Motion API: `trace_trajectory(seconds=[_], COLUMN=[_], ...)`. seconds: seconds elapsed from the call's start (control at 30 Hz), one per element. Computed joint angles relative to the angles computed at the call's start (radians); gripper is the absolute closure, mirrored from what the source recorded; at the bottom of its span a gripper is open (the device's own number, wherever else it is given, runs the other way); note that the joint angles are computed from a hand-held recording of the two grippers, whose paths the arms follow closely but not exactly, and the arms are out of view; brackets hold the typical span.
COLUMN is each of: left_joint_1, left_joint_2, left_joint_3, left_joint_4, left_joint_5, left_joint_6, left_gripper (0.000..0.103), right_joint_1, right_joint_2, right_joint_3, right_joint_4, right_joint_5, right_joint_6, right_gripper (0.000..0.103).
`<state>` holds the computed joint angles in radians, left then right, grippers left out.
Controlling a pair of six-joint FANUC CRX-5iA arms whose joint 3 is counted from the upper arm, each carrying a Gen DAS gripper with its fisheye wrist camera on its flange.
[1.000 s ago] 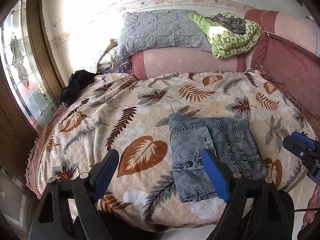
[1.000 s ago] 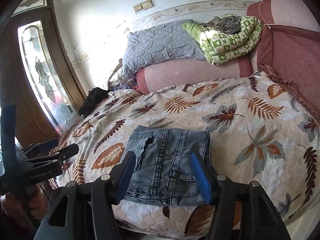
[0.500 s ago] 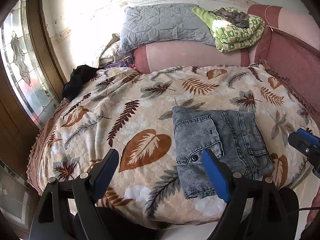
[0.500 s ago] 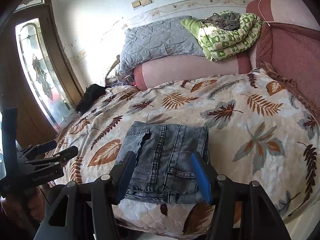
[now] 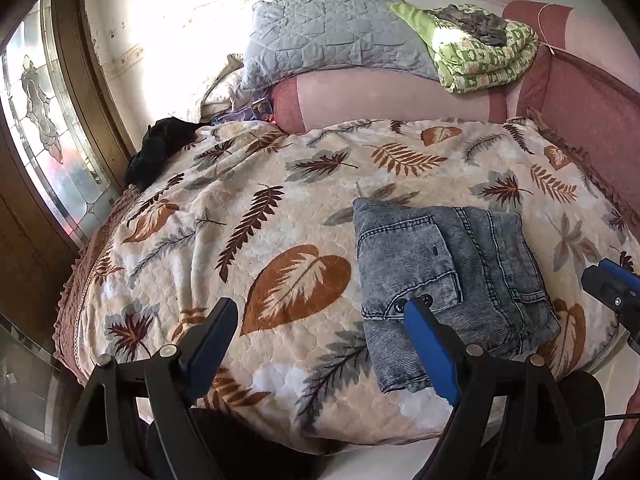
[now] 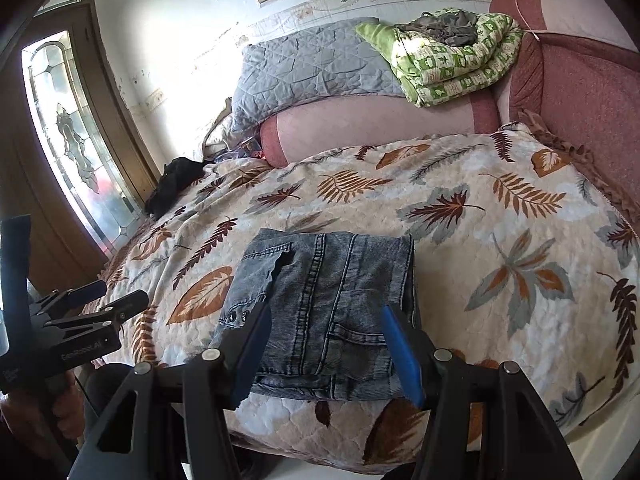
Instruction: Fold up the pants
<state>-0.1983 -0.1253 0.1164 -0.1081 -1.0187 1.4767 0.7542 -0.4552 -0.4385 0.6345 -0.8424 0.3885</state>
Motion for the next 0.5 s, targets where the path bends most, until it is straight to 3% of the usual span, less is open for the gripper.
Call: trace_trajectory(seconds=[0.5], left_joint_1=[0.011], left_joint_2=[0.010], left_joint_3=[0.004], left_joint_4=[-0.004], left_joint_5=[-0.010], left_joint_6=[0.006], left_gripper=[0.018], right_joint_1=[0.005], right_joint_2=[0.023], right_joint_3=[0.020], right_joint_4=[-0.031], right_joint_5=[-0.004], right_joint_6=[0.036], right_gripper=[0.042])
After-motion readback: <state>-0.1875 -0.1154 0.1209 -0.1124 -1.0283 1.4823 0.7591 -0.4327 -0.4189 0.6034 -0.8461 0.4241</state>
